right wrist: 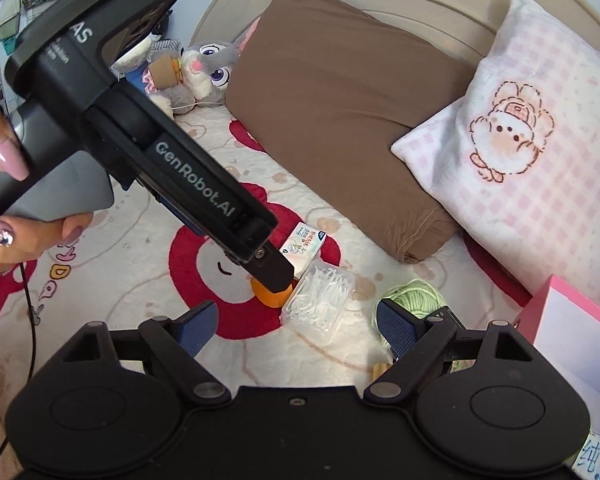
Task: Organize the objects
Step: 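Move the right tool over the clear plastic container of white picks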
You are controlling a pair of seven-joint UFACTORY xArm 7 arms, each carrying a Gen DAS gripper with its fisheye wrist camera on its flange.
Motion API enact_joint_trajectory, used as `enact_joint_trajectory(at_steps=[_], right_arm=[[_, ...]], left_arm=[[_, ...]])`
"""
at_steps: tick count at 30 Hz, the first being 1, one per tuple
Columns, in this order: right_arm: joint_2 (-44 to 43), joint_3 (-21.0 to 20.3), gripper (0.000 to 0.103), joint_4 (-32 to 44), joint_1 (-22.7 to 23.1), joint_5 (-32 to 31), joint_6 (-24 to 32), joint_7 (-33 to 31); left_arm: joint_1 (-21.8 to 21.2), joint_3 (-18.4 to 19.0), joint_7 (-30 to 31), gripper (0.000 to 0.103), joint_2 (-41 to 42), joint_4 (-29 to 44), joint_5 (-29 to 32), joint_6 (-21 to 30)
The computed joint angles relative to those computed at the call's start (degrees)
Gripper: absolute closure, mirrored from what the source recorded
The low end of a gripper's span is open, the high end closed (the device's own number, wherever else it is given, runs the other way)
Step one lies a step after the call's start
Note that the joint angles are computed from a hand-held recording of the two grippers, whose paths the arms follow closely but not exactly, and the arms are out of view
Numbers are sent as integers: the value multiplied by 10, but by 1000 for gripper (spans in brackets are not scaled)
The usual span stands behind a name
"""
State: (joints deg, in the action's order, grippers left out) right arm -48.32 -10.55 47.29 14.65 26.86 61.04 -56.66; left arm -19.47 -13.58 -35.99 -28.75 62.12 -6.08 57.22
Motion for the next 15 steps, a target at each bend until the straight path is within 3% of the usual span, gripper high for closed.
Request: enact_joint_trajectory(at_steps=[9,15], right_arm=[[-21,25,19,-129,30,11,-154,-64],[8,30,21,-158,51,8,-219,-45]], left_arm=[[-9,9,1,14,-8,-96,-21,-121],[-30,34,10,24,-11,-154,-73,-193]])
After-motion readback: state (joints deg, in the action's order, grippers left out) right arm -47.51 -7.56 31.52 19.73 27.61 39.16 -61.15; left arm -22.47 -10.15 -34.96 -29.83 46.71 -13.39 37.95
